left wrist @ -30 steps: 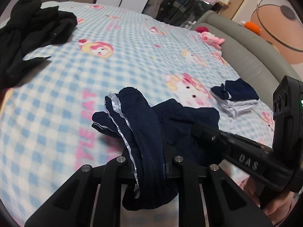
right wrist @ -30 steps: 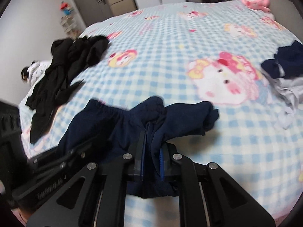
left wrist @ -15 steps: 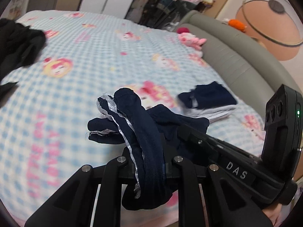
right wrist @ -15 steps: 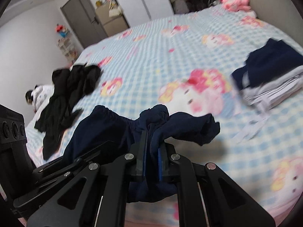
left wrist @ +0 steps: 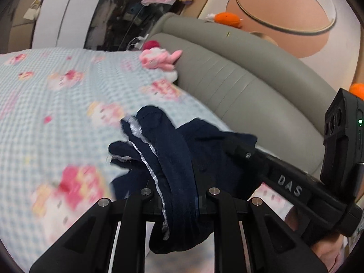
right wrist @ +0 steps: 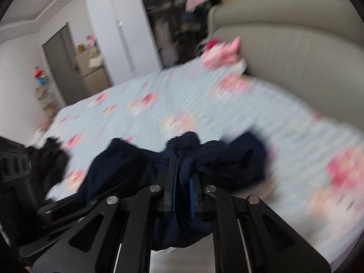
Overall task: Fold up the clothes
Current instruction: 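Carry the folded pants with both grippers onto the folded clothes stack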
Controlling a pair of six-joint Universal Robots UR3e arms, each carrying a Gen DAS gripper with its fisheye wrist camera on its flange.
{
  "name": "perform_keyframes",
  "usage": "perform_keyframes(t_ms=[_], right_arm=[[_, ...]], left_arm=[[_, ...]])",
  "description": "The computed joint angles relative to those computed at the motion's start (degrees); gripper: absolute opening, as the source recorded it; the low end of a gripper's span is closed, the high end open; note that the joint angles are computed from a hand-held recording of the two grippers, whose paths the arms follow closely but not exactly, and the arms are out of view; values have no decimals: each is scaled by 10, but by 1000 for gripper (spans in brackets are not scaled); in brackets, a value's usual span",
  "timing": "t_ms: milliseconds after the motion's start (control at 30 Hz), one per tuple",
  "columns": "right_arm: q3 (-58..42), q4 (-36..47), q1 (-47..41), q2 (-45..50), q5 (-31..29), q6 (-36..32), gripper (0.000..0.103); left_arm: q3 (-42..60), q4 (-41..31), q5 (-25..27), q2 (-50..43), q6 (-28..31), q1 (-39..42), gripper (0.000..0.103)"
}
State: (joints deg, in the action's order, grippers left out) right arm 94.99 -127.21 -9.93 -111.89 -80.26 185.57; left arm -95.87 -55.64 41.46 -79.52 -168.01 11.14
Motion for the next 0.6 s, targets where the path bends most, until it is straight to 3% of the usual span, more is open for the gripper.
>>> perform_keyframes(t_ms=[133, 200, 267, 333, 400, 467, 533, 600], right_arm=[[-27, -6, -106, 63, 57, -49, 9], [-27, 8, -130, 107, 67, -68, 21], [-34, 42, -133, 156, 49, -91, 26], [15, 6, -145, 142, 46, -105, 33], [72, -41, -174, 97, 74, -100, 35], [96, -78, -185, 64, 75, -77, 35], [102, -130, -166, 53, 39, -48, 35], [107, -176, -132, 47, 2, -39, 35]], left_arm=[[102, 85, 65, -153, -112, -81, 17], [137, 67, 114, -221, -124, -110, 18], [187, -16, 144, -285, -111, -124, 26], [177, -43, 124, -291, -98, -112, 46], [122, 4, 121, -257, -96, -100, 56], [46, 101, 137, -206, -131, -91, 55], [-28, 229, 201, -154, -176, -110, 50], [-63, 308, 246, -130, -192, -130, 49]])
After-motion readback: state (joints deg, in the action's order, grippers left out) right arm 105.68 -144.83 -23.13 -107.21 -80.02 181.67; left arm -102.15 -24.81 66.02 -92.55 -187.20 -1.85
